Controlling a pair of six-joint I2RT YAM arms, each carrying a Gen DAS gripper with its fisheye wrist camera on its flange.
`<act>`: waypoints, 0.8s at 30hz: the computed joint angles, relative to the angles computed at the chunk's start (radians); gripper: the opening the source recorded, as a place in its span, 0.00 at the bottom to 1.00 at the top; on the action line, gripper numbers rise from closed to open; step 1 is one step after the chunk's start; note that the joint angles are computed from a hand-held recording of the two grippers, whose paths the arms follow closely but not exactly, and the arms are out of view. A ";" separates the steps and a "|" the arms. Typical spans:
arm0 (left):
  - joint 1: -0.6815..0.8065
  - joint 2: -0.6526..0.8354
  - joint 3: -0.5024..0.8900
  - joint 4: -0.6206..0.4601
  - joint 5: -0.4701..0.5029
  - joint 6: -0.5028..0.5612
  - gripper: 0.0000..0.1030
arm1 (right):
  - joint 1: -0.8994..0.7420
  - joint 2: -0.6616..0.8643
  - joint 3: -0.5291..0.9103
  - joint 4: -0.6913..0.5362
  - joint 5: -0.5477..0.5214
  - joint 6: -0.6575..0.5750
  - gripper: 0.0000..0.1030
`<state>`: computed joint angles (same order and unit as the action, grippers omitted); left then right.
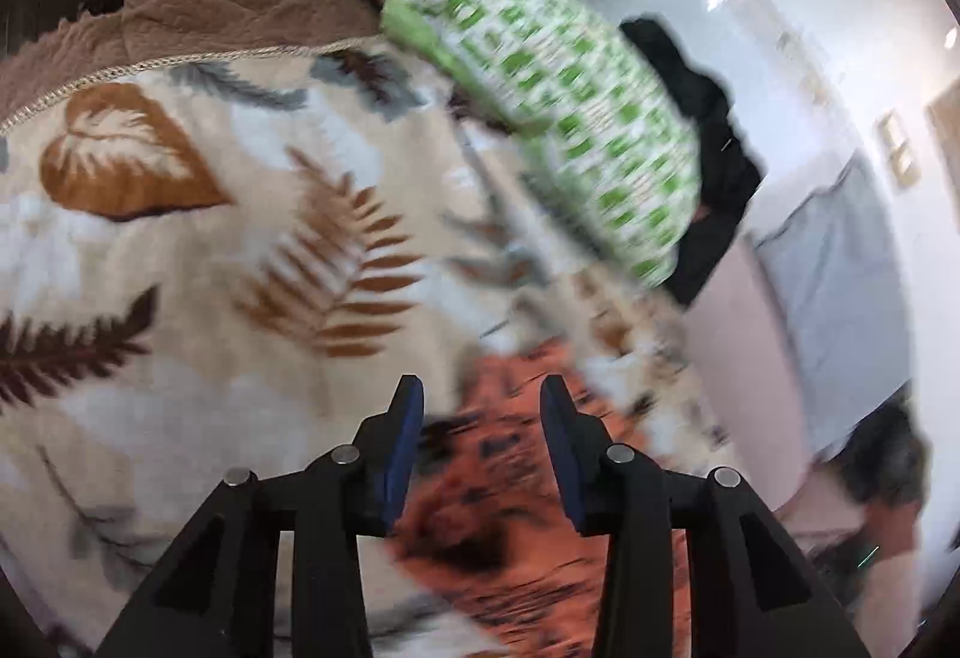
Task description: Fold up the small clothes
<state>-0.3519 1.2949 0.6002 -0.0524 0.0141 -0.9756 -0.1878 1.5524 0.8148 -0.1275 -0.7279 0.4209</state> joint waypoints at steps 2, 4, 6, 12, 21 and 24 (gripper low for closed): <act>0.057 0.061 0.001 0.021 0.077 0.021 0.40 | 0.184 0.040 0.074 -0.041 0.068 0.030 0.25; 0.124 0.153 0.022 0.037 0.200 0.056 0.43 | 0.351 0.113 0.174 -0.098 0.181 0.030 0.32; 0.171 0.240 0.050 0.053 0.298 0.073 0.43 | 0.453 0.192 0.269 -0.138 0.241 0.038 0.52; 0.256 0.250 0.067 0.076 0.365 0.091 0.48 | 0.568 0.446 0.565 -0.226 0.264 0.150 0.65; 0.286 0.304 0.075 0.101 0.468 0.093 0.52 | 0.681 0.623 0.926 -0.484 0.606 -0.090 0.65; 0.296 0.290 0.069 0.091 0.467 0.104 0.52 | 0.692 0.711 1.079 -0.617 0.643 -0.293 0.65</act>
